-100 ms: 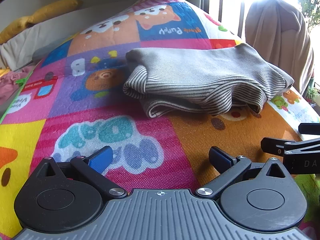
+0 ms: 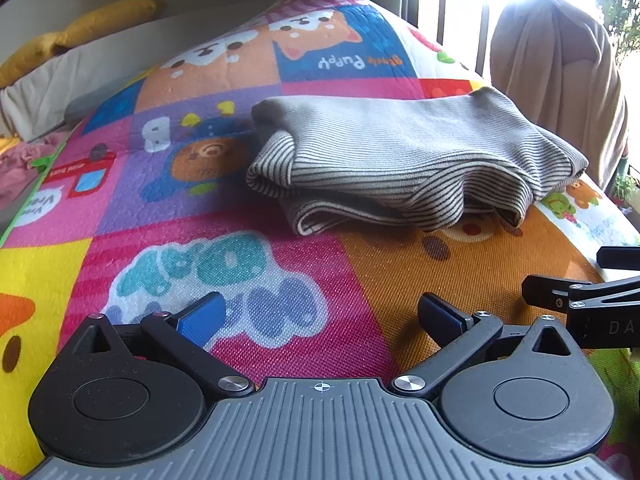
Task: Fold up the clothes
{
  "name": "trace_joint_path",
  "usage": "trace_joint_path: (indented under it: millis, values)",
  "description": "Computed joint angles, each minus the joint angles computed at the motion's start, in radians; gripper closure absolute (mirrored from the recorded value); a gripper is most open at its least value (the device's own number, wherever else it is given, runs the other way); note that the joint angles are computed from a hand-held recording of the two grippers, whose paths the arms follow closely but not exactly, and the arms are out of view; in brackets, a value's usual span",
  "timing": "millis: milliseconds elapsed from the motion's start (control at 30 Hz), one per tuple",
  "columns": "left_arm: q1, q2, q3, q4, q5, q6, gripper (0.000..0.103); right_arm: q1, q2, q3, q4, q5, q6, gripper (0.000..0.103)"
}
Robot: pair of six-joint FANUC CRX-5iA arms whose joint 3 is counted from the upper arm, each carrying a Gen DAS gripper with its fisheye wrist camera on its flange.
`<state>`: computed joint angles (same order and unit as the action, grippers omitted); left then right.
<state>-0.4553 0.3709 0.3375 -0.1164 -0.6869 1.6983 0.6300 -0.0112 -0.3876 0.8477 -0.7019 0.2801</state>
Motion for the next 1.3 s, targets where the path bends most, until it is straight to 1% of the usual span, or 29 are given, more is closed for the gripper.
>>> trace_joint_path:
  millis: [167, 300, 400, 700, 867, 1300]
  values:
    - [0.003, -0.002, -0.003, 0.009, 0.005, -0.005, 0.0, -0.005, -0.002, -0.005, 0.002, 0.01, -0.004, 0.0]
    - [0.006, -0.005, -0.013, 0.015, 0.015, -0.006, 0.0, -0.002, 0.002, 0.002, -0.004, 0.0, 0.007, 0.0]
    - [0.003, -0.002, -0.004, 0.011, 0.009, 0.0, 0.0, 0.002, 0.003, 0.004, -0.004, -0.005, 0.005, 0.0]
    - [0.011, -0.006, -0.014, 0.031, 0.016, -0.023, 0.0, 0.003, 0.005, 0.005, -0.003, -0.005, 0.0, 0.0]
    - [0.005, -0.006, -0.015, 0.015, 0.018, -0.004, 0.0, 0.001, 0.002, 0.0, 0.0, 0.0, -0.002, 0.0]
    - [0.002, -0.006, -0.013, 0.008, 0.017, 0.003, 0.0, -0.002, -0.002, -0.006, 0.005, 0.009, -0.007, 0.0]
